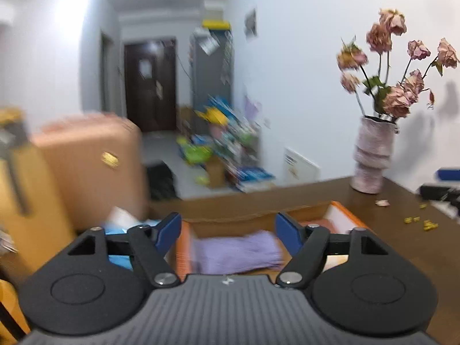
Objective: Organize soft objects
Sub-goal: 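Withdraw both grippers from the box back over the table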
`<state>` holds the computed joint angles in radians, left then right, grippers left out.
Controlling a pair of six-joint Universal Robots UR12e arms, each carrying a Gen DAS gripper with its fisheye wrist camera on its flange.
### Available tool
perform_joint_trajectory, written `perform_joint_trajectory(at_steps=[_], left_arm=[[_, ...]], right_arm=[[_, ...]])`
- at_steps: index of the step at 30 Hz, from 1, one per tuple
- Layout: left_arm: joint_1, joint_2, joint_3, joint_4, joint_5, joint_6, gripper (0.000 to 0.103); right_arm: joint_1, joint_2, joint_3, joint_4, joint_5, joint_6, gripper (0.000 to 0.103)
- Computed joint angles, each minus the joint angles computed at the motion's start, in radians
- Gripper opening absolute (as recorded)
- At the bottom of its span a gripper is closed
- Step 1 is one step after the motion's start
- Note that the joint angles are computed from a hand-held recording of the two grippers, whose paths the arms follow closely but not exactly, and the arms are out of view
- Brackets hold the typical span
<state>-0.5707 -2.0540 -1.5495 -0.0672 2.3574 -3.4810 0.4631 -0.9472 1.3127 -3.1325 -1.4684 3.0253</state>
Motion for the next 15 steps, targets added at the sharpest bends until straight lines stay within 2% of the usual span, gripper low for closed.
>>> perform_joint_trajectory(at_steps=[2, 4, 5, 7, 15], left_arm=[[-0.028, 0.006, -0.022, 0.055, 0.105, 0.053, 0.083], [-0.048, 0.005, -0.037, 0.129, 0.153, 0.099, 0.094], [-0.056, 0.005, -0.041, 0.157, 0.169, 0.114, 0.096], [-0.069, 0.005, -0.045, 0.179, 0.190, 0.125, 0.096], [-0.097, 0.029, -0.083, 0.238, 0.203, 0.119, 0.097]], right_arm=[[0.005, -0.018, 0.036, -0.065, -0.015, 0.001, 0.095], [0.013, -0.023, 0.066, -0.158, -0.035, -0.012, 0.097], [0.016, -0.024, 0.075, -0.186, -0.042, -0.019, 0.097], [0.025, -0.028, 0.086, -0.210, -0.057, -0.013, 0.097], [0.037, -0.055, 0.132, -0.276, -0.070, 0.035, 0.098]])
